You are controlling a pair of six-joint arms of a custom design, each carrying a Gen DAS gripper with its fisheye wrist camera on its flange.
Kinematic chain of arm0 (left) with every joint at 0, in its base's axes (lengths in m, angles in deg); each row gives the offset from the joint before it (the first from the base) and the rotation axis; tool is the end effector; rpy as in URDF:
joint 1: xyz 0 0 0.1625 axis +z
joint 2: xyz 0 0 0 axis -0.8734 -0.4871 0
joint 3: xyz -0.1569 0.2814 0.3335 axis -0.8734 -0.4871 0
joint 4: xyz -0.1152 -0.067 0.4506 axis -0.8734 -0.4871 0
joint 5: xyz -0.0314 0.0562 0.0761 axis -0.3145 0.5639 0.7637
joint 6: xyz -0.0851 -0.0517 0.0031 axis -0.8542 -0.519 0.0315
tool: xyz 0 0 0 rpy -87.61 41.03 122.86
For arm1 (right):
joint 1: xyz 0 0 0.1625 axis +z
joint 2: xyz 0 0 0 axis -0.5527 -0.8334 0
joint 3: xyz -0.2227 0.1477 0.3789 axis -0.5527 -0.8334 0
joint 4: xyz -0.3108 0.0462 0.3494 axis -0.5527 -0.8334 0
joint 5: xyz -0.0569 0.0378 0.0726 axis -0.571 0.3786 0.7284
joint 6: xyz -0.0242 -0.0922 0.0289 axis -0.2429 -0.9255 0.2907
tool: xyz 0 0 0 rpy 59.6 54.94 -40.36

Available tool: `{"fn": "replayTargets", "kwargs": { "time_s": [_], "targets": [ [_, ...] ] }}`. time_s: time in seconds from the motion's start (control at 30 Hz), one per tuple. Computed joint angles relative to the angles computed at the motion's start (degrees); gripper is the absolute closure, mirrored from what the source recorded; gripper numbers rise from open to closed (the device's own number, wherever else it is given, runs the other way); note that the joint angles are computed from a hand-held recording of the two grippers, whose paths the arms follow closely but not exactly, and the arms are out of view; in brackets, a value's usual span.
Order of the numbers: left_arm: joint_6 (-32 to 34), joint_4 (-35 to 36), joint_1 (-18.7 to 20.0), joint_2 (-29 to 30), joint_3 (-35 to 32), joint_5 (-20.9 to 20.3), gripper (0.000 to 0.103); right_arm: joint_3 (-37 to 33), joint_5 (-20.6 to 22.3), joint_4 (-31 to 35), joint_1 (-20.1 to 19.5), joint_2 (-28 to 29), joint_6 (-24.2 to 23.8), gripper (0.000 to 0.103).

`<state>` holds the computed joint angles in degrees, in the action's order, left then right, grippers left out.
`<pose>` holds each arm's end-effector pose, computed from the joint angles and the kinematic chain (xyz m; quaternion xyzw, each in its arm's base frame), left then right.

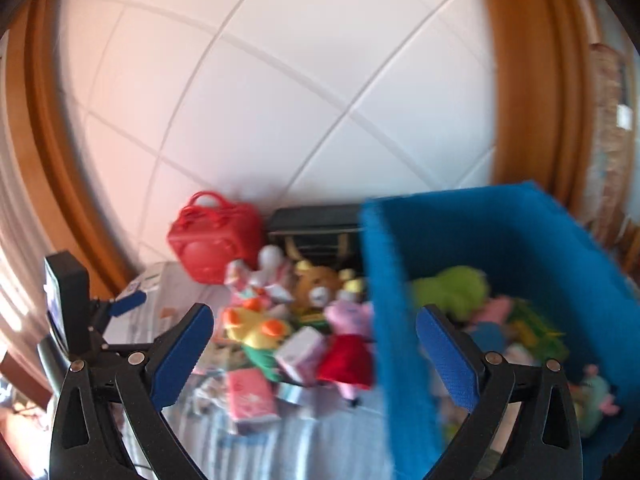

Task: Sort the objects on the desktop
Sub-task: 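Withdraw both tools from the bin back toward the pile, then grasp the Kimberly-Clark pink-and-white pack with left tool while right tool grasps the white plush bunny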

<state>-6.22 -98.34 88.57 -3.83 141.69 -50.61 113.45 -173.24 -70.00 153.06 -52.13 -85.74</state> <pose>-0.5394 -0.5095 0.1293 0.4146 0.8322 -0.2688 0.2514 0.2432 -0.3310 0.5763 0.0136 -0.8059 0.4887 0.3339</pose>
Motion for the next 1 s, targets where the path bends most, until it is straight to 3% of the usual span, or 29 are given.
{"fn": "replayTargets", "kwargs": {
  "time_s": [0.23, 0.53, 0.67, 0.77, 0.9, 1.0],
  "targets": [
    [-4.9, 5.5, 9.5, 5.2, -7.1, 5.6, 0.013, -6.8, 12.3, -1.9, -13.1, 13.5, -1.3, 0.000],
    [-3.0, 5.4, 17.0, 20.6, -24.2, 2.3, 0.013, -22.9, 21.3, 4.6, -26.1, 32.6, -1.4, 0.000],
    [-2.3, 7.2, 19.0, 27.2, -32.4, 0.1, 0.014, -30.4, 21.9, 6.5, -28.8, 40.3, -2.4, 0.000],
    [-0.3, 6.6, 19.8, 29.3, -34.6, -4.0, 0.014, -34.8, 23.2, 8.7, -30.7, 44.2, -1.3, 0.000],
    [6.7, 1.7, 18.6, 32.3, -35.7, 1.9, 0.018, -39.9, 23.9, 13.1, -33.1, 48.5, 0.6, 0.000],
    [6.7, 4.6, 18.6, 34.4, -38.8, 5.0, 0.029, -41.0, 21.1, 12.9, -34.4, 50.3, -1.3, 0.001]
  ]
}}
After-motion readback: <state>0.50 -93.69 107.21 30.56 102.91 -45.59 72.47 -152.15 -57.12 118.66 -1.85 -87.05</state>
